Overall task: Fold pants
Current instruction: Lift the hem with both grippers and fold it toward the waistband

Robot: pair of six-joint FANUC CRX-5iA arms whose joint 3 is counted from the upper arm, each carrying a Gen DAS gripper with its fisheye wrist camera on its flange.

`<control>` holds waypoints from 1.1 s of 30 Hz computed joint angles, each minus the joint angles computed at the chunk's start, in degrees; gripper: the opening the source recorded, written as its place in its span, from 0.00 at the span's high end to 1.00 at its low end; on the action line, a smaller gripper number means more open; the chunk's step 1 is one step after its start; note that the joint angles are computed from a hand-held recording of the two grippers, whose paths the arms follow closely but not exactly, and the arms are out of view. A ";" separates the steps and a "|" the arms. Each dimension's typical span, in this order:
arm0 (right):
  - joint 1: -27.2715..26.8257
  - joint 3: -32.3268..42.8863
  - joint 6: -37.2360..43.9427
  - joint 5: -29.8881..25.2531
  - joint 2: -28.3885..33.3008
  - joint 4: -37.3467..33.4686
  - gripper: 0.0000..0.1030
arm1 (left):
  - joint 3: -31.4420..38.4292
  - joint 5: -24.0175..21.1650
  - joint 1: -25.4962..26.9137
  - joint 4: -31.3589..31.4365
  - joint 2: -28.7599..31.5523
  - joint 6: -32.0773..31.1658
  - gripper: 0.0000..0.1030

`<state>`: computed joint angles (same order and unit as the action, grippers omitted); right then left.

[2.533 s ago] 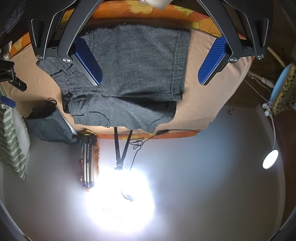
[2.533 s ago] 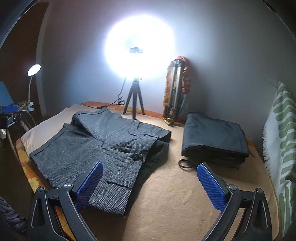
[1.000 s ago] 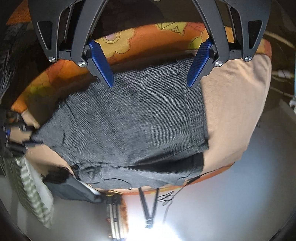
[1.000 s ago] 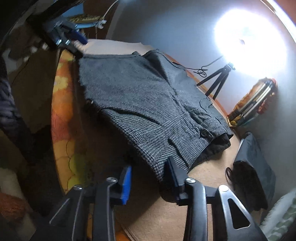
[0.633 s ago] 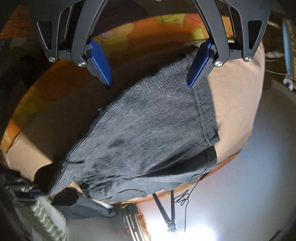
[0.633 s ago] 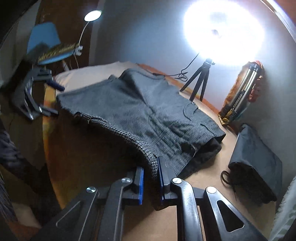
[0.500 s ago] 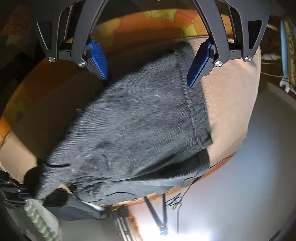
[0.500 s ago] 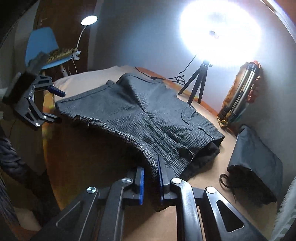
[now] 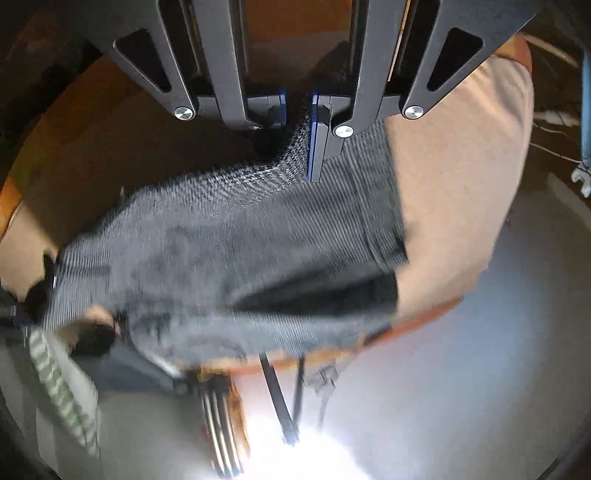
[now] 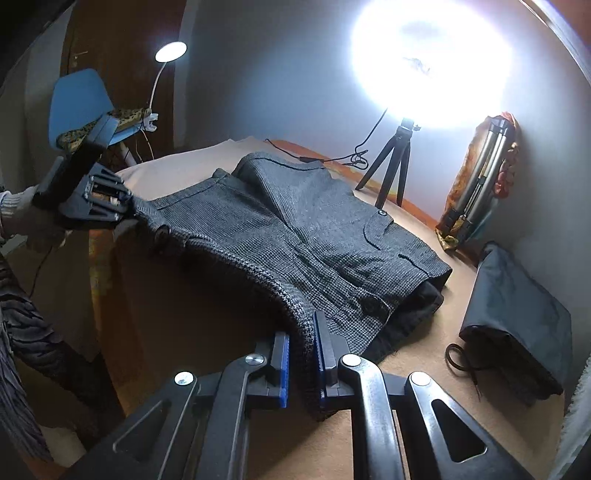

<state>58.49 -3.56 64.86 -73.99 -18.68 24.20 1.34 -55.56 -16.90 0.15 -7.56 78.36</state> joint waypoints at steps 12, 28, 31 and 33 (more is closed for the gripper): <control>0.59 1.71 -5.70 3.05 -0.86 5.42 0.92 | 7.56 7.73 1.83 4.46 2.21 -1.04 0.94; -19.89 19.12 5.73 7.29 13.08 -4.41 0.92 | 40.58 0.64 -0.76 -0.85 26.23 -2.11 0.94; -24.20 22.98 7.73 6.58 17.29 -7.85 0.92 | 48.23 -2.82 -1.19 -1.58 32.39 -1.48 0.94; -26.97 25.23 8.23 5.60 20.06 -10.56 0.92 | 53.69 -5.28 -1.83 -3.26 36.78 -1.43 0.94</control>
<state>31.52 21.67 73.09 -68.39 1.38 13.64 55.03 -60.84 -18.73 -3.12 29.22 76.92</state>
